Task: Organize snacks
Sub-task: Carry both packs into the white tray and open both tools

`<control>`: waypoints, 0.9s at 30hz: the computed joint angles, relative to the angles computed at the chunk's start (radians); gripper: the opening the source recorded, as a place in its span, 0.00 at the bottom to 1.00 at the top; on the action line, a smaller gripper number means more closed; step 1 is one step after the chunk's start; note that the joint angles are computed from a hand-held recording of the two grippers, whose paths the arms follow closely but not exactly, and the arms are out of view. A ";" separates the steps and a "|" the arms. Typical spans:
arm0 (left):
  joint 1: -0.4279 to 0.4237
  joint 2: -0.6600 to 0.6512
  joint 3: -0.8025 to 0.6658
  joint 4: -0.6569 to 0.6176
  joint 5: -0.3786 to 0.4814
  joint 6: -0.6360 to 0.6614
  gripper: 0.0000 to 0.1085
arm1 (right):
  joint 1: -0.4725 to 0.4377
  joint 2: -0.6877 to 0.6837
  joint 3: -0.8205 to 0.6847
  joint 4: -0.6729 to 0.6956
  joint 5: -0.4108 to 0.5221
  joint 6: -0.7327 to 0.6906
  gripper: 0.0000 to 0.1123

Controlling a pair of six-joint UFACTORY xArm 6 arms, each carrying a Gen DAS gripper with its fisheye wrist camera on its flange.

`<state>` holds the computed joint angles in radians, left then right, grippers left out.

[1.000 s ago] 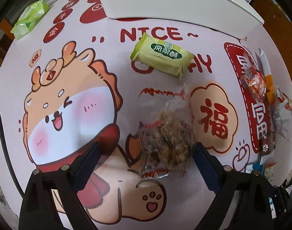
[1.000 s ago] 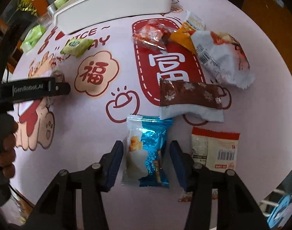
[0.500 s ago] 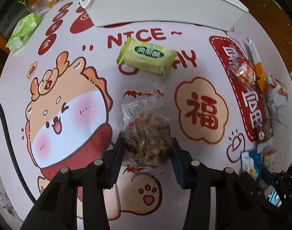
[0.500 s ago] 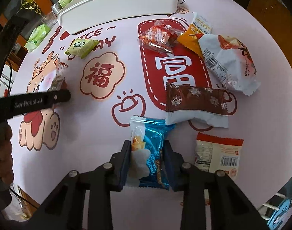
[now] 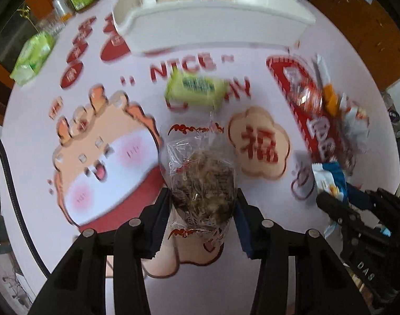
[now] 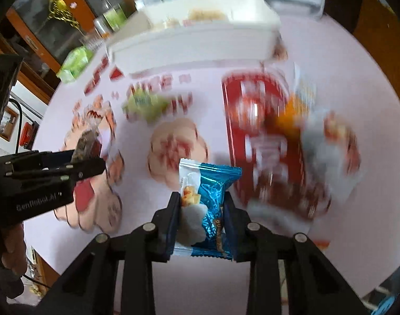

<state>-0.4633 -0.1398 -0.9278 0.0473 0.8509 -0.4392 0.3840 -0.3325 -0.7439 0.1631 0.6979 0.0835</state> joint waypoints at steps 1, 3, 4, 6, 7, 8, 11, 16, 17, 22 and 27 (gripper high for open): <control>0.010 0.001 -0.024 0.008 0.002 0.000 0.42 | -0.004 0.016 -0.030 -0.002 -0.006 -0.011 0.28; 0.042 -0.017 -0.041 0.012 0.002 0.025 0.42 | -0.018 0.059 -0.103 -0.009 -0.025 -0.039 0.28; 0.058 -0.015 -0.062 0.021 0.001 0.035 0.42 | -0.025 0.077 -0.135 -0.013 -0.034 -0.051 0.28; 0.070 0.010 -0.133 0.067 0.001 0.026 0.42 | -0.041 0.130 -0.222 -0.018 -0.056 -0.074 0.28; 0.071 0.036 -0.176 0.096 -0.005 0.013 0.42 | -0.048 0.154 -0.259 -0.018 -0.069 -0.083 0.28; 0.077 0.059 -0.232 0.127 -0.006 0.007 0.42 | -0.056 0.182 -0.302 -0.023 -0.080 -0.089 0.28; 0.093 0.131 -0.372 0.172 0.003 0.001 0.42 | -0.077 0.282 -0.454 -0.021 -0.111 -0.100 0.28; 0.117 0.285 -0.642 0.237 0.023 -0.011 0.42 | -0.103 0.445 -0.698 -0.019 -0.134 -0.094 0.28; 0.118 0.315 -0.696 0.247 0.032 -0.016 0.42 | -0.108 0.487 -0.762 -0.023 -0.129 -0.086 0.28; 0.129 0.455 -0.925 0.284 0.062 -0.031 0.42 | -0.127 0.637 -0.980 -0.042 -0.087 -0.061 0.28; 0.146 0.590 -1.104 0.275 0.111 -0.021 0.42 | -0.126 0.761 -1.134 -0.083 -0.025 -0.021 0.28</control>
<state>-0.3171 0.4501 -2.0318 0.3223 0.9617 -0.4602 0.2578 0.4280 -1.8784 0.0802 0.6726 0.0625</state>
